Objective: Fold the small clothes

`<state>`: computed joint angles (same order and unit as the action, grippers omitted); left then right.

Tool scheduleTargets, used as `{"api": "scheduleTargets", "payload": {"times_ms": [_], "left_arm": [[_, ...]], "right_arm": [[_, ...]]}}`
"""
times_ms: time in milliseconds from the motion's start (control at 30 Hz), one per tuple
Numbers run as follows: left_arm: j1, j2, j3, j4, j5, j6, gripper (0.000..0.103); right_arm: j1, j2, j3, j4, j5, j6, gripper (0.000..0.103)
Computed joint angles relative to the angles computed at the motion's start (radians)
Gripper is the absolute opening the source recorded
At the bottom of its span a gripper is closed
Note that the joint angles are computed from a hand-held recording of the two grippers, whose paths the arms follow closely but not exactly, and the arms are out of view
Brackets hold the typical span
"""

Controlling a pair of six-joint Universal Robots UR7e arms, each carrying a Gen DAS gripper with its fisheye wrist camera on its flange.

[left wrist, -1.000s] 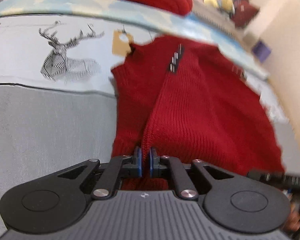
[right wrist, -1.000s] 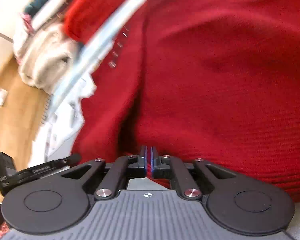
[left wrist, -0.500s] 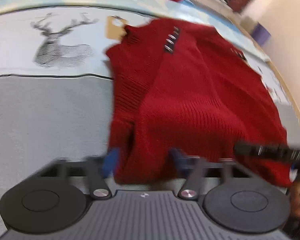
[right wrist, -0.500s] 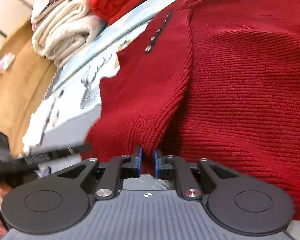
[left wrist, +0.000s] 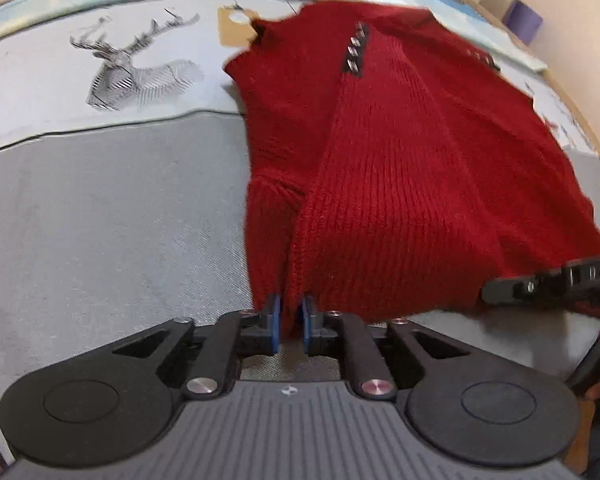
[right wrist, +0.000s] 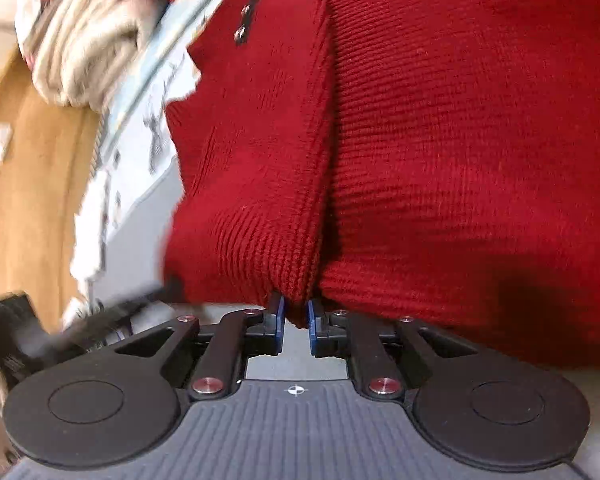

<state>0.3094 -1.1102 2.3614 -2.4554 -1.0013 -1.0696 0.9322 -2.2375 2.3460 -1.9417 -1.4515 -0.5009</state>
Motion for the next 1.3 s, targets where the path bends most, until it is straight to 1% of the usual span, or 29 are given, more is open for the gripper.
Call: {"api": "scheduleTargets", "payload": {"times_ms": [100,167,200,233,267,333,400,500,533,567,600,633,667,700,733,767,800,833,900,933,1000,1033,1067,1100,1133,1167,1200,1267,1300], "left_arm": [[-0.006,-0.045,0.011,0.027,0.005,-0.082,0.026],[-0.017,-0.055,0.013,0.010,0.034,-0.095,0.044],[-0.019,-0.052,0.009,-0.011,0.051,-0.091,0.050],[-0.021,-0.047,0.011,-0.044,0.067,-0.090,0.060],[-0.018,-0.038,0.008,-0.072,0.075,-0.091,0.070],[0.012,0.006,-0.023,-0.112,0.080,-0.101,0.077],[0.047,0.041,-0.051,-0.100,0.062,-0.138,0.077],[0.098,0.094,-0.099,-0.054,0.016,-0.190,0.077],[0.108,0.108,-0.110,-0.046,0.003,-0.204,0.076],[0.106,0.116,-0.113,-0.045,-0.002,-0.208,0.056],[0.093,0.120,-0.118,-0.020,0.011,-0.202,0.039],[0.074,0.121,-0.130,0.029,0.030,-0.200,0.021],[0.055,0.113,-0.129,0.049,0.045,-0.200,0.017],[0.034,0.101,-0.114,0.043,0.057,-0.207,0.016],[0.019,0.084,-0.103,0.045,0.057,-0.207,0.015],[0.008,0.073,-0.093,0.052,0.058,-0.206,0.014],[0.004,0.068,-0.089,0.076,0.053,-0.206,0.012],[0.006,0.071,-0.092,0.114,0.036,-0.214,0.006],[0.012,0.063,-0.063,0.071,0.024,-0.207,0.006],[0.005,0.055,-0.046,0.039,0.034,-0.206,0.007],[0.004,0.046,-0.028,-0.015,0.049,-0.209,0.008],[0.009,0.042,-0.028,-0.020,0.047,-0.216,0.014],[0.011,0.034,-0.027,-0.013,0.041,-0.231,0.024],[0.007,0.021,-0.023,-0.004,0.038,-0.249,0.029],[0.011,0.021,-0.026,-0.001,0.038,-0.256,0.039],[0.014,0.023,-0.035,0.017,0.041,-0.269,0.050],[0.013,0.024,-0.042,0.040,0.044,-0.288,0.055],[0.027,0.035,-0.063,0.088,0.043,-0.326,0.073],[0.032,0.035,-0.070,0.118,0.028,-0.352,0.077]], "right_arm": [[0.005,-0.045,0.009,0.003,0.006,-0.044,0.018],[-0.001,-0.053,-0.016,0.053,0.018,-0.038,0.019],[-0.010,-0.060,-0.025,0.067,0.035,-0.030,0.025],[-0.025,-0.071,-0.029,0.077,0.060,-0.022,0.030],[-0.037,-0.083,-0.035,0.075,0.090,-0.007,0.039],[-0.036,-0.089,-0.034,0.037,0.128,0.010,0.043],[-0.007,-0.072,-0.022,-0.036,0.142,0.030,0.046],[0.073,-0.015,0.009,-0.178,0.063,0.118,0.047],[0.093,-0.001,0.023,-0.212,0.035,0.132,0.047],[0.106,0.014,0.034,-0.236,0.017,0.123,0.028],[0.105,0.013,0.051,-0.237,0.017,0.078,0.000],[0.117,0.016,0.059,-0.219,0.000,0.039,0.000],[0.119,0.004,0.063,-0.186,-0.024,0.014,0.000],[0.109,-0.020,0.066,-0.142,-0.020,-0.014,0.000],[0.089,-0.042,0.059,-0.070,0.019,-0.048,0.000],[0.093,-0.046,0.050,-0.016,0.033,-0.058,0.000],[0.102,-0.062,0.055,0.007,0.013,-0.074,0.000],[0.112,-0.071,0.064,0.004,-0.015,-0.087,0.000],[0.095,-0.087,0.088,-0.020,-0.057,-0.111,0.000],[0.068,-0.102,0.095,-0.027,-0.047,-0.113,0.001],[0.005,-0.126,0.088,-0.015,0.040,-0.097,0.004],[-0.020,-0.137,0.075,0.007,0.082,-0.102,0.004],[-0.031,-0.141,0.059,0.026,0.124,-0.111,0.004],[-0.035,-0.142,0.045,0.040,0.161,-0.135,0.004],[-0.013,-0.137,0.041,0.013,0.175,-0.144,0.004],[0.032,-0.123,0.043,-0.056,0.163,-0.150,0.004],[0.087,-0.096,0.050,-0.147,0.122,-0.134,0.004],[0.179,-0.019,0.057,-0.292,0.012,-0.099,0.004],[0.206,0.022,0.056,-0.315,-0.047,-0.111,0.004]]}}
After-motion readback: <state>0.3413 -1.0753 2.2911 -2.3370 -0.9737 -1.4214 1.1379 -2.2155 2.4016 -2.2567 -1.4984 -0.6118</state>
